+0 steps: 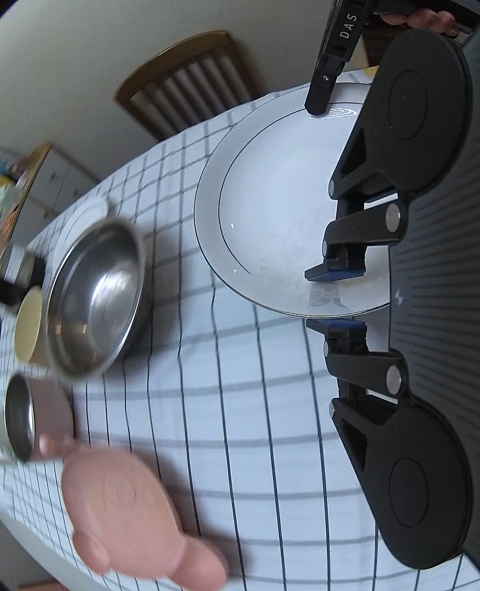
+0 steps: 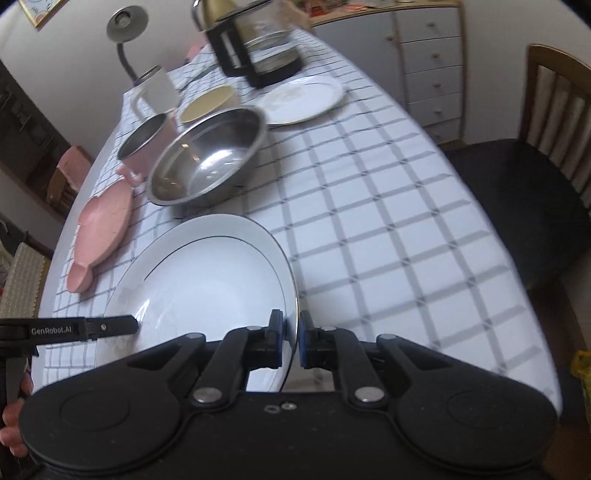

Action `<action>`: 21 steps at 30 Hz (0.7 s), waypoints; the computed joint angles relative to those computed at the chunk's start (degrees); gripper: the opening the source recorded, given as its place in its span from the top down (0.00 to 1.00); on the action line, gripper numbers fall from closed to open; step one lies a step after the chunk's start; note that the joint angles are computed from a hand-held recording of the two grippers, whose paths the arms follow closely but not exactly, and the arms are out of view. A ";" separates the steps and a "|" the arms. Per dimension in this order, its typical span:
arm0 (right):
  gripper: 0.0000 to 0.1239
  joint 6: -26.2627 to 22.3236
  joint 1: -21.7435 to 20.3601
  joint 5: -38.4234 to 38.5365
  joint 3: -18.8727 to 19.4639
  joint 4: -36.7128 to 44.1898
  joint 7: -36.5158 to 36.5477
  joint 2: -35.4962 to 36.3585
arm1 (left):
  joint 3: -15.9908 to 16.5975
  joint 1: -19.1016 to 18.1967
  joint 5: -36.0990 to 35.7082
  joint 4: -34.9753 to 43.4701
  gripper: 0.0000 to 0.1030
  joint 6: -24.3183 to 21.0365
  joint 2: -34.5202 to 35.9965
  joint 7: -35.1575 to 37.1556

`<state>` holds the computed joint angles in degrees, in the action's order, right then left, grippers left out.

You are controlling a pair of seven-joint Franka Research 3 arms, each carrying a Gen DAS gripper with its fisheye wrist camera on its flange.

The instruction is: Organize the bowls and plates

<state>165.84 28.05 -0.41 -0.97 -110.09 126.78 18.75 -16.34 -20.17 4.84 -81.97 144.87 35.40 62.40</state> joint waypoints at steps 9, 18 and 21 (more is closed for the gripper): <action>0.92 5.26 0.17 -6.88 -4.02 -13.82 11.08 -7.33 | -1.12 -4.42 1.88 9.09 0.82 -4.40 6.52 7.66; 0.92 6.97 -0.01 -12.40 -5.36 -17.22 16.41 -7.90 | 0.32 -6.84 3.55 12.24 0.82 -5.86 8.72 11.02; 0.92 7.40 -0.67 -12.37 -4.94 -17.06 16.60 -7.58 | 0.13 -6.66 3.00 13.15 0.82 -6.96 9.08 11.62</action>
<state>173.24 27.37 -12.79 -5.91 -127.15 143.39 11.17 -16.21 -26.83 7.85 -68.83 137.91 44.48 74.02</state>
